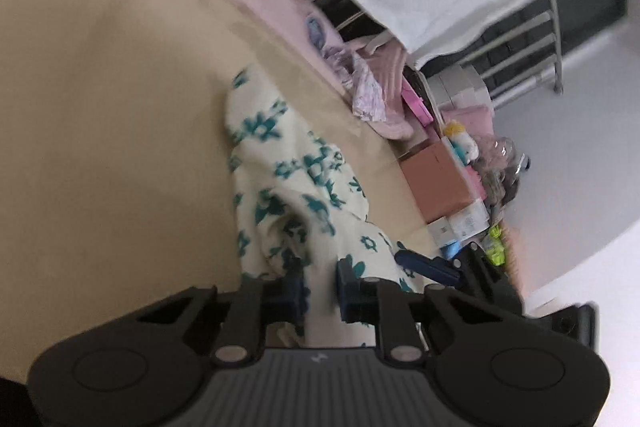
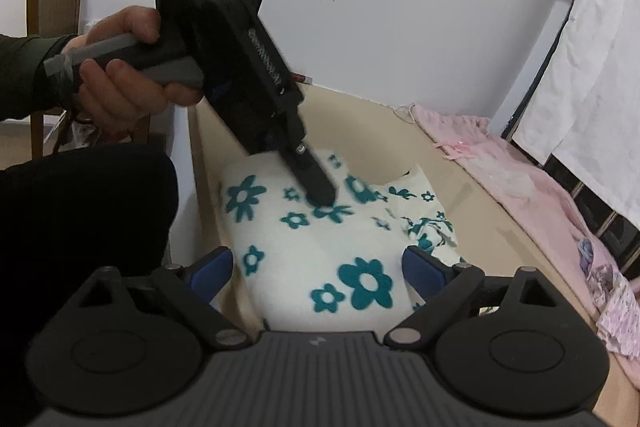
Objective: Fold clothes
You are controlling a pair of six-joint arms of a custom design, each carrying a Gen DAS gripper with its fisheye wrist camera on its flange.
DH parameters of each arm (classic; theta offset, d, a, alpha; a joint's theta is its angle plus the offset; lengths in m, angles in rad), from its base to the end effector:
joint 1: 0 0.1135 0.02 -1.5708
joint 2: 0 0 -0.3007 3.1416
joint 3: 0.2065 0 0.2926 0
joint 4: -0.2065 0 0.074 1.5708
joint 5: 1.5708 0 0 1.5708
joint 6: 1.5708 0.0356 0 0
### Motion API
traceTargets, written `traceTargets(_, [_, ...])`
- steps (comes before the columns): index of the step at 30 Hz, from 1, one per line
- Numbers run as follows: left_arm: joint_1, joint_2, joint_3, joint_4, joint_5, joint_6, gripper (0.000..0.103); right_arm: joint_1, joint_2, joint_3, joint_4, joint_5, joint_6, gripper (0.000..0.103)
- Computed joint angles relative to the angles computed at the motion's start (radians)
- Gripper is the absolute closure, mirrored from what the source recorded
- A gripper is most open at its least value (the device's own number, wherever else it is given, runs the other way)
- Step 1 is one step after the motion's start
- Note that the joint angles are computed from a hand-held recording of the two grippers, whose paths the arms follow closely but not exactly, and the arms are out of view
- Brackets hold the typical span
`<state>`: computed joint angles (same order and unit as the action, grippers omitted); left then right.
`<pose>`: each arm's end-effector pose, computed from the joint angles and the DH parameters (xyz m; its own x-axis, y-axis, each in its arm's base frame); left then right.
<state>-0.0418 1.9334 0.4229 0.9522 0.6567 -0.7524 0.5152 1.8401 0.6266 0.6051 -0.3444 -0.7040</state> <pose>0.2893 -0.0339 0.0583 -0.7626 -0.5098 -0.3982 0.0402 0.5770 -0.8157 0.2939 0.1802 0.0946 0.0771 -0.6565 -0.7504 -0.8592 0.3380 -0.3840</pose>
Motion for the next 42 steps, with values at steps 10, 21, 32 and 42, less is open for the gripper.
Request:
traceTargets(10, [-0.141, -0.469, -0.108, -0.268, -0.286, 0.767, 0.036, -0.082, 0.044, 0.260, -0.481, -0.145, -0.038, 0.030])
traceTargets(21, [-0.335, -0.363, -0.094, -0.262, -0.438, 1.344, 0.019, -0.155, 0.126, 0.562, -1.025, -0.270, -0.145, 0.047])
traceTargets(32, [-0.387, -0.120, -0.148, -0.001, -0.515, 1.646, 0.032, -0.160, 0.185, 0.695, -1.358, -0.381, -0.240, 0.049])
traceTargets(42, [-0.022, -0.170, 0.199, -0.785, 0.122, 1.465, 0.039, -0.208, -0.018, 0.294, -0.768, -0.430, -0.178, 0.000])
